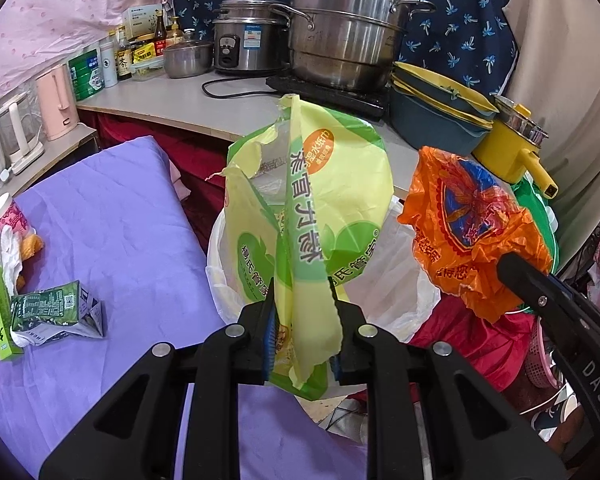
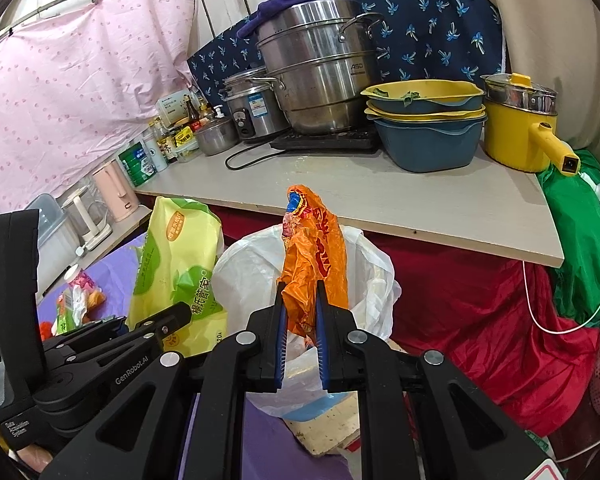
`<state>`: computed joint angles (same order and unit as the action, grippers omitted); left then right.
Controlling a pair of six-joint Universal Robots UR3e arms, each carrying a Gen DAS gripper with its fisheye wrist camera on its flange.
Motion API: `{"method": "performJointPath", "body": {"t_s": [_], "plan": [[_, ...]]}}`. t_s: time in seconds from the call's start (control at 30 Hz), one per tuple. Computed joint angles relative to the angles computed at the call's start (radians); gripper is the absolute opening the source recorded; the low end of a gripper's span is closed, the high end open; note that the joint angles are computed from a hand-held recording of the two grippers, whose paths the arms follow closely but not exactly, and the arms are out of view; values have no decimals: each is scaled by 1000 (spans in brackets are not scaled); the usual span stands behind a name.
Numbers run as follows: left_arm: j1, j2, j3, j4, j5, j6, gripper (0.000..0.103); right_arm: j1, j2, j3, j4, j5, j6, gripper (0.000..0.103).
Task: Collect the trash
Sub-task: 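Carry both held bags over the white trash bin, then open both tools to drop the bags into the bin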
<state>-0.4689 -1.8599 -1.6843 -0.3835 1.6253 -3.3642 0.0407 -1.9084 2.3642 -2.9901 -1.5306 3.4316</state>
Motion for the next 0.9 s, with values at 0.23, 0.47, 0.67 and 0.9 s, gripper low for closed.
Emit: {"method": "performJointPath", "body": {"t_s": [0.23, 0.47, 0.67, 0.9], "plan": [[8, -51, 40, -12, -10, 4, 23, 14, 79, -34, -24, -9, -7, 13], [22, -66, 54, 10, -10, 3, 40, 27, 164, -72, -56, -10, -4, 17], [55, -51, 45, 24, -28, -13, 63, 42, 201, -90, -88, -14, 13, 28], [83, -8, 2, 41, -45, -31, 67, 54, 185, -82, -92, -25, 25, 32]]}}
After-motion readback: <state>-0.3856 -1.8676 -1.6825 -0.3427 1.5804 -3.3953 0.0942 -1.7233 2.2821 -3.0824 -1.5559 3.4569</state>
